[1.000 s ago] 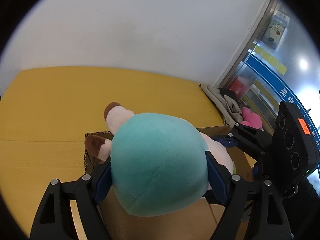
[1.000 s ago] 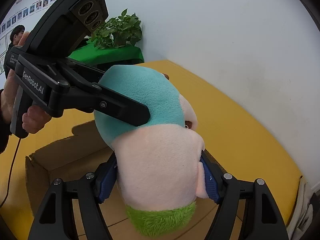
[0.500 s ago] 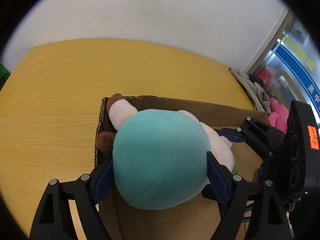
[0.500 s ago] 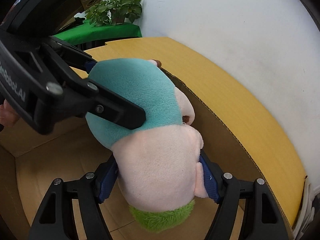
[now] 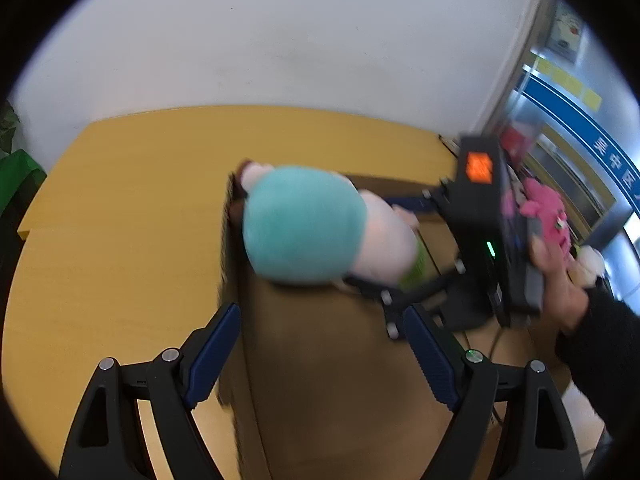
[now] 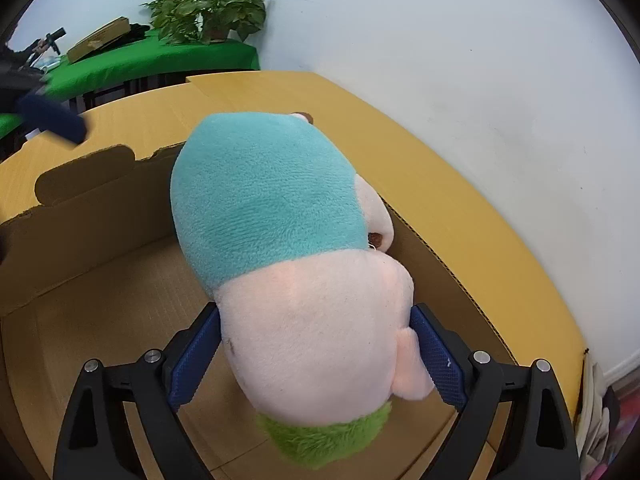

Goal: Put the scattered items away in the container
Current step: 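Lower the plush pig into the box and open both grippers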

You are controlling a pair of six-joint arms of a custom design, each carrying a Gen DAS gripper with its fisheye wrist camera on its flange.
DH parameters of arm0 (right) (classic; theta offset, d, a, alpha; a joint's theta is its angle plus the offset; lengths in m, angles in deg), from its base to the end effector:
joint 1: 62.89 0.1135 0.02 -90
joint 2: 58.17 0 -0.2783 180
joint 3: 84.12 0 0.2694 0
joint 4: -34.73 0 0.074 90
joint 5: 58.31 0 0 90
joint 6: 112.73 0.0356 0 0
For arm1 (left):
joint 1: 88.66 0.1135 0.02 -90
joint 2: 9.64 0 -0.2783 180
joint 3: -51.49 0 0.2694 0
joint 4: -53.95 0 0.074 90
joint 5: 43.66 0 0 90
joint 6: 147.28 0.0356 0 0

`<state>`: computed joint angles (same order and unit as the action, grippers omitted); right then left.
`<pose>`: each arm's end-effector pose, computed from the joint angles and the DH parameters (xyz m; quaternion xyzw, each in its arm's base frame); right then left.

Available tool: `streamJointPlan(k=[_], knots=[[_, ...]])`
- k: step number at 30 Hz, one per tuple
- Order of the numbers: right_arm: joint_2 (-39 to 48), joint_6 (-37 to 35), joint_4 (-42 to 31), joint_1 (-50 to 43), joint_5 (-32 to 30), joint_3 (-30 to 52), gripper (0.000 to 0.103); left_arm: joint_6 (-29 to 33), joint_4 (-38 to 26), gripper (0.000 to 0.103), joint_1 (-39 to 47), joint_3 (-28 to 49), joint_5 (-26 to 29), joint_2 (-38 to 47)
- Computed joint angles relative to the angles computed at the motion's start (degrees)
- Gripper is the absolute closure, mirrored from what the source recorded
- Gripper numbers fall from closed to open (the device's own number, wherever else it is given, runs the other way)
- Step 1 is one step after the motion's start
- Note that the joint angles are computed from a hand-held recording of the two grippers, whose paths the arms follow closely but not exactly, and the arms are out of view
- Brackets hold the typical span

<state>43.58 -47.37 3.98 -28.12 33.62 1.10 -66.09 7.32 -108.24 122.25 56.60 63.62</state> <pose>0.3369 0.2324 0.2288 -0.4561 0.8119 0.0165 0.3641 0.2620 -0.0999 0.2858 0.1187 0.9263 -0.1665 0.3166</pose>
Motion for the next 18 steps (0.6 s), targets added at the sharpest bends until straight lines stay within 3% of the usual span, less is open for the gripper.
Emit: streamJointPlan(k=[4,9,13,18], knots=[[-4.3,2.2,0.1,-0.3,-0.2,-3.1,0.008,-0.5,-1.9,0.019,-4.2,-4.8,-1.8,-5.6],[-16.7,4.2,-4.4,-2.7,-3.2,-9.2,0.008,-3.4,-2.2,0.019,-9.3,-6.9,-3.0,-6.0],[-26.8,9.5,-12.8,-5.5,-7.5,-10.8,0.006,-5.5,-2.1,0.019,-10.1,-9.4,-1.6,-6.7],[-45.4,11.7,-27.3,-15.0,-19.5,-17.5,0.002,-8.0,-2.2,0.019,-14.1,-11.8,-5.1,-8.2]])
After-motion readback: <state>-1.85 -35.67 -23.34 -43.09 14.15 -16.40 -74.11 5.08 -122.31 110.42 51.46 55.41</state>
